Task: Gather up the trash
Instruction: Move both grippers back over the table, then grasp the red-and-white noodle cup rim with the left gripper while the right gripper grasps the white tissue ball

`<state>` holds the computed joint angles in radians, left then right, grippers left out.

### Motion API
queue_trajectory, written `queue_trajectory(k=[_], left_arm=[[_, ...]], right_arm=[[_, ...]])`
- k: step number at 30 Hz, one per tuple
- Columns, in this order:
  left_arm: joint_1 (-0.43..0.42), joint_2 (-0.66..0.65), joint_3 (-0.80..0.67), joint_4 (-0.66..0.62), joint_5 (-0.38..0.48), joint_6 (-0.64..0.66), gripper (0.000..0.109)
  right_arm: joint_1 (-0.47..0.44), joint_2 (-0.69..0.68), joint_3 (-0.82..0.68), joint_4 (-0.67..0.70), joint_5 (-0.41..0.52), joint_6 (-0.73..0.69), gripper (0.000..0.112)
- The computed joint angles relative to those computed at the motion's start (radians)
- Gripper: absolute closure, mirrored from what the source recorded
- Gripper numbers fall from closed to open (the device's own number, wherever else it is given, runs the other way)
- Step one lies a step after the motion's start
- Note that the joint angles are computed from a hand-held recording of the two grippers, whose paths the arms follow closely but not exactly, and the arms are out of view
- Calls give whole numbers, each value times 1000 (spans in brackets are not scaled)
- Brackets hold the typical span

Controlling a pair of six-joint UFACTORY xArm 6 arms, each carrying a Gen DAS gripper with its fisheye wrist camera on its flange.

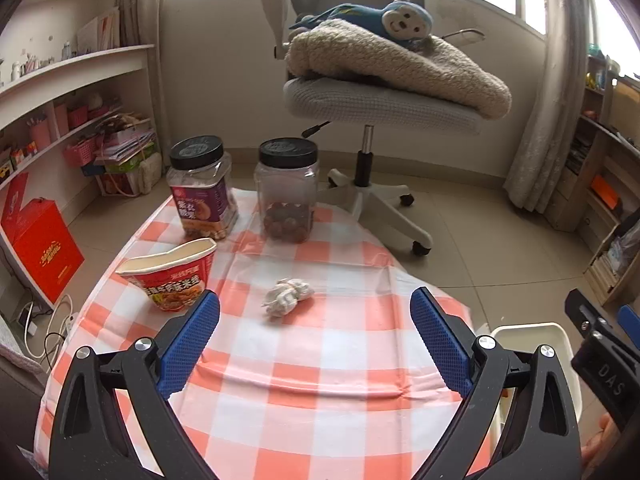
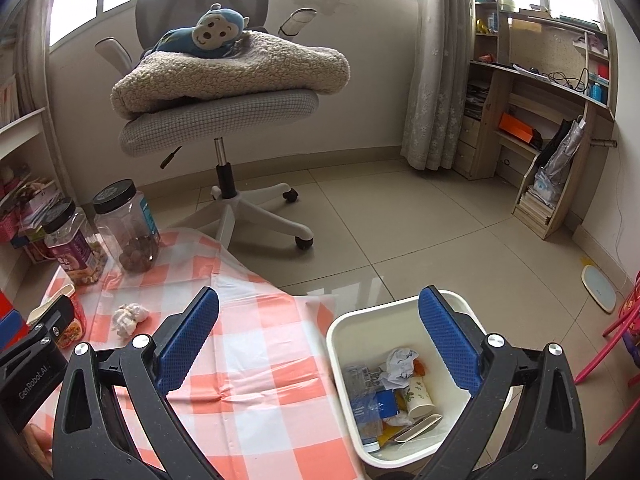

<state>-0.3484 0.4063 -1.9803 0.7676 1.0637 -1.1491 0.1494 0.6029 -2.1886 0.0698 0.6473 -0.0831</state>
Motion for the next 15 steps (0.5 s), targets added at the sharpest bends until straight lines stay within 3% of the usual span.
queue_trajectory(k=[4, 8, 11, 15], left_arm=[[52, -44, 86, -19, 41, 26, 15], [109, -60, 129, -12, 92, 197, 15], [169, -70, 156, 4, 83, 368, 15], [232, 20, 55, -45, 138, 675, 15]], right_arm=[[26, 39, -62, 26, 68, -8, 16], [56, 74, -118, 37, 113, -20, 16], [76, 101, -162, 48, 153, -33, 16], [107, 141, -214, 36, 198, -40, 16]])
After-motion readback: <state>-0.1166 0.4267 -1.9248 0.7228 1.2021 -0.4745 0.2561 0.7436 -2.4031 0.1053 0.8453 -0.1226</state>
